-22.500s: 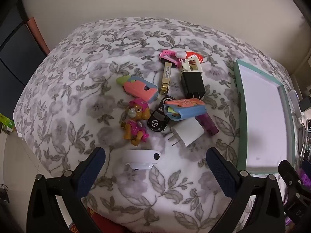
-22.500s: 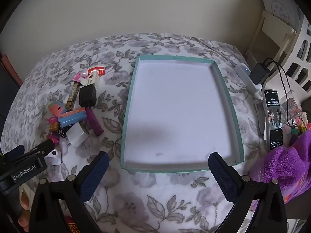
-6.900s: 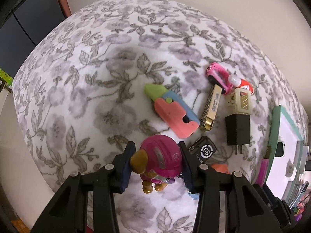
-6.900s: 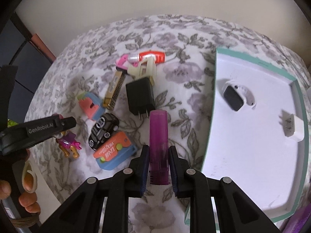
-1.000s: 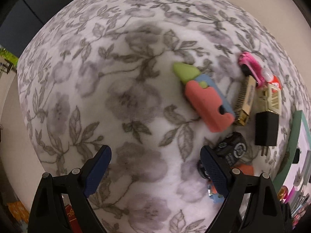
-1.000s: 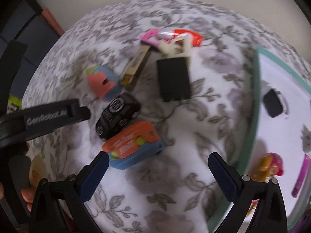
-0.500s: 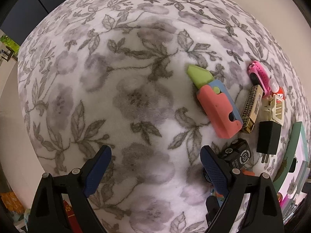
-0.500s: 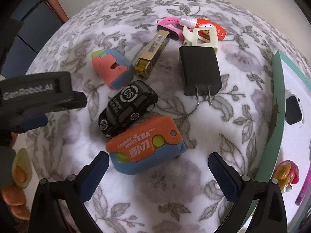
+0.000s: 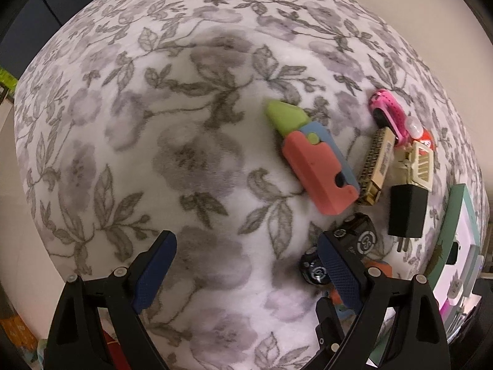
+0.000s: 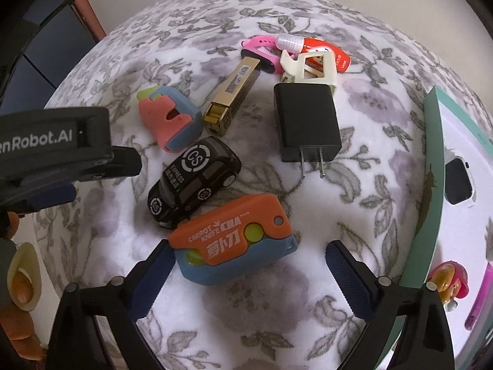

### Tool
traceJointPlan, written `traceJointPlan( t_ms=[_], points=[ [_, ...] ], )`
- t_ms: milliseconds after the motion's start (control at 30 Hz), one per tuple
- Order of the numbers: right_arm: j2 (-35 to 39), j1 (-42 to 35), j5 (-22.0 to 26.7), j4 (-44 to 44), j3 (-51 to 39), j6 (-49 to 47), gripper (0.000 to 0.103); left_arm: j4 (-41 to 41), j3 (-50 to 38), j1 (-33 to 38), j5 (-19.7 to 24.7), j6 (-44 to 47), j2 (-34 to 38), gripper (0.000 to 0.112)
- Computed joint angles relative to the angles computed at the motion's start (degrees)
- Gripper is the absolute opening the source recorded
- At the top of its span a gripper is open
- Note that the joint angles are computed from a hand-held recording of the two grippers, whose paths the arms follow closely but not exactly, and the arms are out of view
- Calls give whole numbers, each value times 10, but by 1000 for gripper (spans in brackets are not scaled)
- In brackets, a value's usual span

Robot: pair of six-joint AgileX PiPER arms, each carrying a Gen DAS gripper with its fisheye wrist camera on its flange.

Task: Organize rigid objects
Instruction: 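Grasp the black toy car with the left tool while the right tool grasps the orange-blue toy knife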

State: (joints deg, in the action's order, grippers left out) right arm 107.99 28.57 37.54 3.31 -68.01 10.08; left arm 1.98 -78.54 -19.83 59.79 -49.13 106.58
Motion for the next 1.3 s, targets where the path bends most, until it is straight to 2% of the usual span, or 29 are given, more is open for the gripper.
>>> traceJointPlan(
  t_ms=[200,567,867,1033,1133,1200,1300],
  points=[
    [-26,-29,-4,8,25,-21,88,-16,-31,-13,2,24,15,93],
    [-39,-108,-4,43,41,-75,85,-42,-95,-42,1,63,56,93],
    [-53,-151,3,75,49,-129,79,-15,-189,-85,36,63,122,93],
    [-53,-144,-1,64,48,-116,79,3,-232,-103,54,59,152,92],
    [-63,-137,-5,50,57,-104,79,9,-249,-106,64,60,162,88],
    [-73,-132,-11,41,68,-94,79,9,-263,-107,71,61,171,81],
    [-61,-107,-20,15,59,-54,79,4,-272,-106,77,66,181,77]
  ],
)
